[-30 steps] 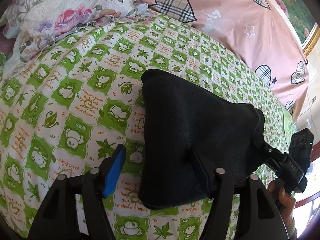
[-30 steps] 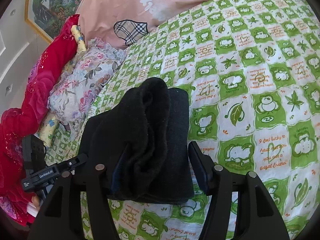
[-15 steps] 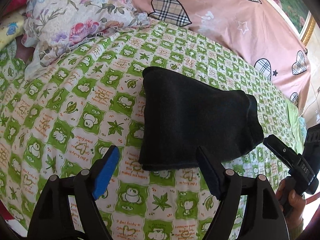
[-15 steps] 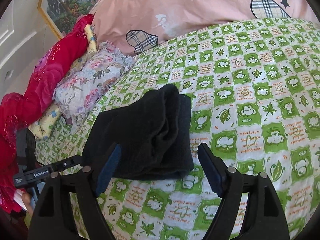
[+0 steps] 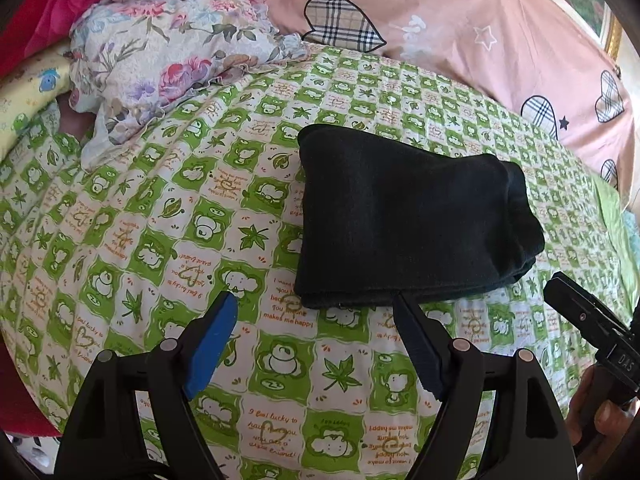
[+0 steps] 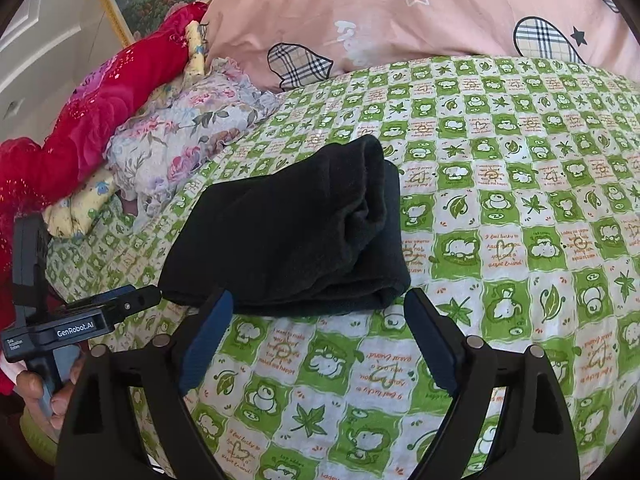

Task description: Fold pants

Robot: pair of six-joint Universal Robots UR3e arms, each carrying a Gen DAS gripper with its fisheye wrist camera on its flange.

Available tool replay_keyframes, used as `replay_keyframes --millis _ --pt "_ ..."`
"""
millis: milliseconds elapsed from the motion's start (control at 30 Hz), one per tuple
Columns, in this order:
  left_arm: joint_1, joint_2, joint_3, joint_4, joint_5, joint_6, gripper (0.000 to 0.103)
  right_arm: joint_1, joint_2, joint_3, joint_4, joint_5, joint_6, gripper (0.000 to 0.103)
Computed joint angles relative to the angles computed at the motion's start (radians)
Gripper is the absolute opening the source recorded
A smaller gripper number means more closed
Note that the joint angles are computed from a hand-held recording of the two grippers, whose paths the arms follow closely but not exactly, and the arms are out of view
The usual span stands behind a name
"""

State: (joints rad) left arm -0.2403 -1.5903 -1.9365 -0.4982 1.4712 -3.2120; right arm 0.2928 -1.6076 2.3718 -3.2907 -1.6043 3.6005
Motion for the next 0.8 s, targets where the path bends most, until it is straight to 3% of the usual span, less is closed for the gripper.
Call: replay_keyframes --millis 267,800 --pt "-0.026 0.032 -0.029 0.027 0.036 0.004 0.081 0.172 0.088 -0.089 -0.056 -0.22 -0.073 0.092" --pt "-0.063 0.05 -0.069 0.055 0.068 0.066 0.082 0.222 0.148 -0.136 -0.037 -0.254 -0.085 0.098"
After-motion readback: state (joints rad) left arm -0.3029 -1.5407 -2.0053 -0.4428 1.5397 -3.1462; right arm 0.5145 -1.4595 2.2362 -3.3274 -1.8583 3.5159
